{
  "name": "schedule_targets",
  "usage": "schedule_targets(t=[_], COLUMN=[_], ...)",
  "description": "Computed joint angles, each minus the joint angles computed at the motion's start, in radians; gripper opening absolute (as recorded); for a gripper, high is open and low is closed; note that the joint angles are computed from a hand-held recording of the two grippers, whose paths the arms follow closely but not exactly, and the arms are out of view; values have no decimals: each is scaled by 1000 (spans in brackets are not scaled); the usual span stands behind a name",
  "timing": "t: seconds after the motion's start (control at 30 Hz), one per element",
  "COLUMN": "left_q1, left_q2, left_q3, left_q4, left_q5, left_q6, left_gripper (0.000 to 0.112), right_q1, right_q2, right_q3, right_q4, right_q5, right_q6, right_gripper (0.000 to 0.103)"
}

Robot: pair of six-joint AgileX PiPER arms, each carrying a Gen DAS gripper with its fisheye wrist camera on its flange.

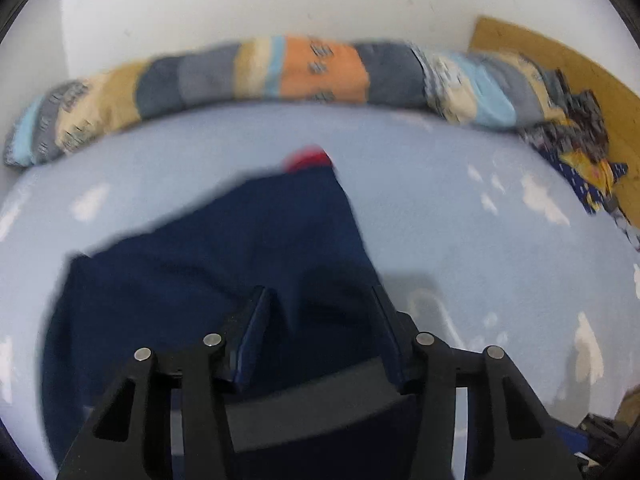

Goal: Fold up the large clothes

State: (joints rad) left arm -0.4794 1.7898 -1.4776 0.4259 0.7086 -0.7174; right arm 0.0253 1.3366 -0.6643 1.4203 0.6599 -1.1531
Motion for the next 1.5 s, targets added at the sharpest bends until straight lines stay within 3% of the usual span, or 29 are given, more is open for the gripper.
schedule_targets(t=[0.2, 0.27, 0.33, 0.43, 0.57, 0.73, 0.83, 0.87, 1.0, 1.07, 1.2, 1.27, 1.37, 1.5], left_q1=[180, 184, 154, 149, 96, -31, -38, -39, 76, 85, -78, -149, -275, -355], left_q2=[16, 11, -6, -137, -392, -727, -793, -779, -801, -794, -809, -846, -875, -887], left_q3=[66, 110, 103, 207, 405, 682, 795, 830, 957, 967, 916, 892, 856, 826], left_q4=[1, 14, 48, 8, 78, 209, 207, 238, 219, 236, 314, 327, 371, 370], left_q5=[18, -16, 24, -33, 3, 127, 135, 134, -66, -91, 86, 157, 294, 381], left_q6=[-47, -45, -61, -51, -139, -337, -378, -409, -447, -486, -597, -615, -653, -658], left_gripper=[49, 49, 49, 49, 49, 49, 49, 54, 67, 68, 66, 66, 66, 66], right_q1=[14, 14, 23, 20, 39, 206, 298, 323, 511, 569, 537, 512, 443, 370], right_q2=[4, 12, 21, 20, -19, -109, -129, -131, -49, -42, -44, -79, -136, -175], right_q3=[-5, -6, -13, -13, 7, 51, 70, 77, 65, 78, 93, 108, 124, 134], right_q4=[6, 7, -7, 0, 42, 36, 32, 35, -114, -72, 91, 56, 9, -21], right_q5=[0, -6, -20, -8, 45, -60, -129, -156, -386, -471, -433, -405, -327, -273], right_q6=[-15, -19, -6, -25, -123, -192, -214, -224, -144, -199, -341, -290, -211, -148], right_gripper=[26, 26, 26, 26, 26, 26, 26, 26, 27, 27, 27, 27, 36, 38])
